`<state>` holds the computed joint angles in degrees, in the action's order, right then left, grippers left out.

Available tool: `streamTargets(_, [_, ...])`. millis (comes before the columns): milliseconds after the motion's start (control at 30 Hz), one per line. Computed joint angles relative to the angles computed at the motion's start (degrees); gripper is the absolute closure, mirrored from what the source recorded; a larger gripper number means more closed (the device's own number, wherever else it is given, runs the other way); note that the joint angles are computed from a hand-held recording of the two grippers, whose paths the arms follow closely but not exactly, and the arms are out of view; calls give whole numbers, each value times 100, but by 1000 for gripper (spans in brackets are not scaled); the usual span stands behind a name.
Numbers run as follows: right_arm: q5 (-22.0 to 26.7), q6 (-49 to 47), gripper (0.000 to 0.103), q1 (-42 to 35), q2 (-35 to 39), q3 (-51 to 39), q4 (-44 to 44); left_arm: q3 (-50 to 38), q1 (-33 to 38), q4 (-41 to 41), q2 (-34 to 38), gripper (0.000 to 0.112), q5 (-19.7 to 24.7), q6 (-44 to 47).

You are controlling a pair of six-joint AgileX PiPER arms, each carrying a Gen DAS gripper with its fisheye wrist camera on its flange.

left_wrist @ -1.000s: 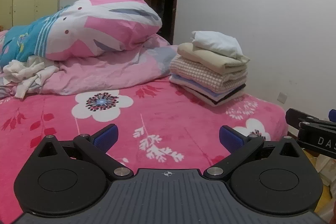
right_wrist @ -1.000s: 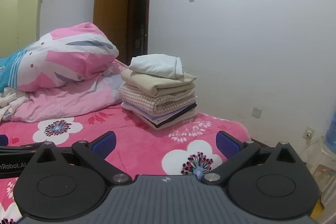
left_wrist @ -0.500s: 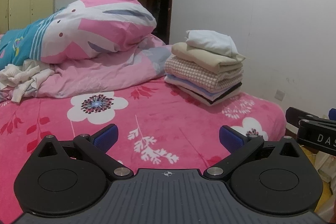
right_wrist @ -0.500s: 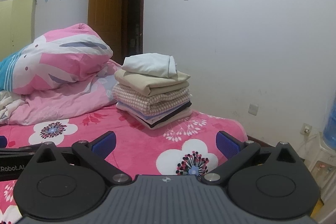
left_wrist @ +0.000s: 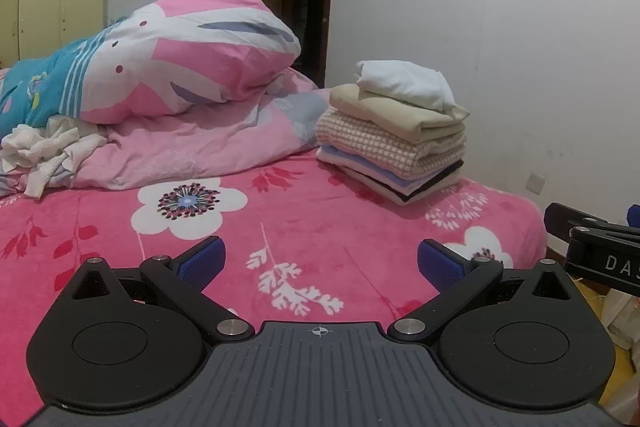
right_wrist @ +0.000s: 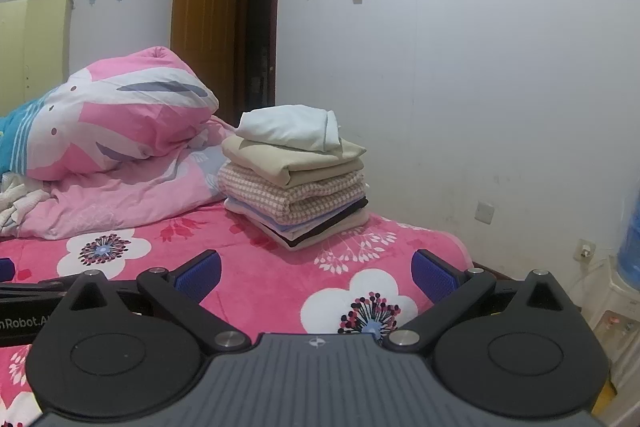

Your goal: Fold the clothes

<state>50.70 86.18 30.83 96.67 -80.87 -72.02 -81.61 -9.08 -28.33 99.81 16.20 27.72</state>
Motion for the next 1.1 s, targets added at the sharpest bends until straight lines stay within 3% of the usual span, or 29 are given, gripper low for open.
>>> streamTargets(1100, [-65, -88, 0, -20, 60, -56, 66, 63, 3, 164, 4, 9, -102, -162])
